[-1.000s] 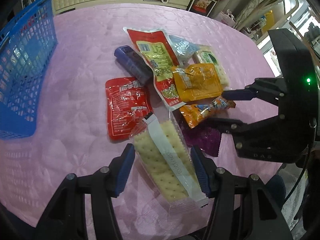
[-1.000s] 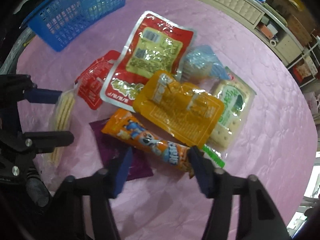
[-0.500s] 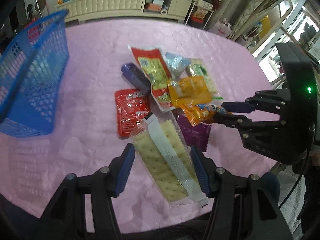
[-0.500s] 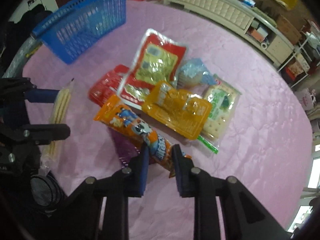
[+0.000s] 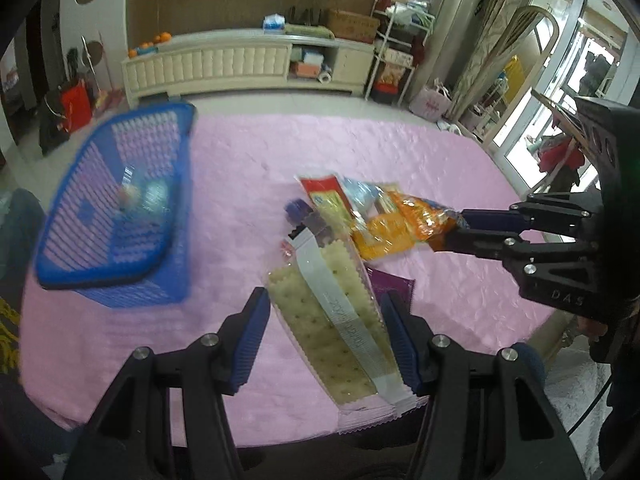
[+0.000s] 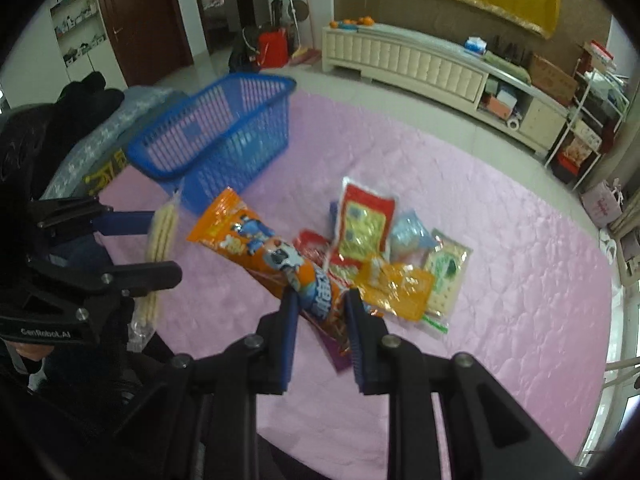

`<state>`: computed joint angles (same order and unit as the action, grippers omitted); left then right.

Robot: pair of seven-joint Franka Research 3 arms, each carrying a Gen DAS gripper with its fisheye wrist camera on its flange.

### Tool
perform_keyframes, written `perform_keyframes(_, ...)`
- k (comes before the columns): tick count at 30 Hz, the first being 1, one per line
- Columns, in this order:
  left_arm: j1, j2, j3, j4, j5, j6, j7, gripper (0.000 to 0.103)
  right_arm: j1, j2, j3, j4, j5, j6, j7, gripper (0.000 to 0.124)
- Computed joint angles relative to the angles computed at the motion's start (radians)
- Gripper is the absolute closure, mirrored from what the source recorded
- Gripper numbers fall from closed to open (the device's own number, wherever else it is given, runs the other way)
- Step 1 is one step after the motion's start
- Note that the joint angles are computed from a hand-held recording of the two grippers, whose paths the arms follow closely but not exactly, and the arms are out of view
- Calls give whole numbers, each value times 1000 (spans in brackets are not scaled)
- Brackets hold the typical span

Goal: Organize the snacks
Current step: 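Carry both packs to the basket and open the right gripper to drop the orange bag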

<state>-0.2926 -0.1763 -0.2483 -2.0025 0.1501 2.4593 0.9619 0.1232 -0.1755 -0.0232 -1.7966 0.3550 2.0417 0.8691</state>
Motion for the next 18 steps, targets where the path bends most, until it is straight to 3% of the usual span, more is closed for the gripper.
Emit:
perform_keyframes(8, 45, -120, 52, -43, 0, 6, 50, 48, 40, 45, 22, 134, 72, -33, 33, 96)
perform_keyframes(18, 109, -182, 104, -24, 23, -33, 181, 48, 121, 156, 90, 303, -8, 19, 140, 96)
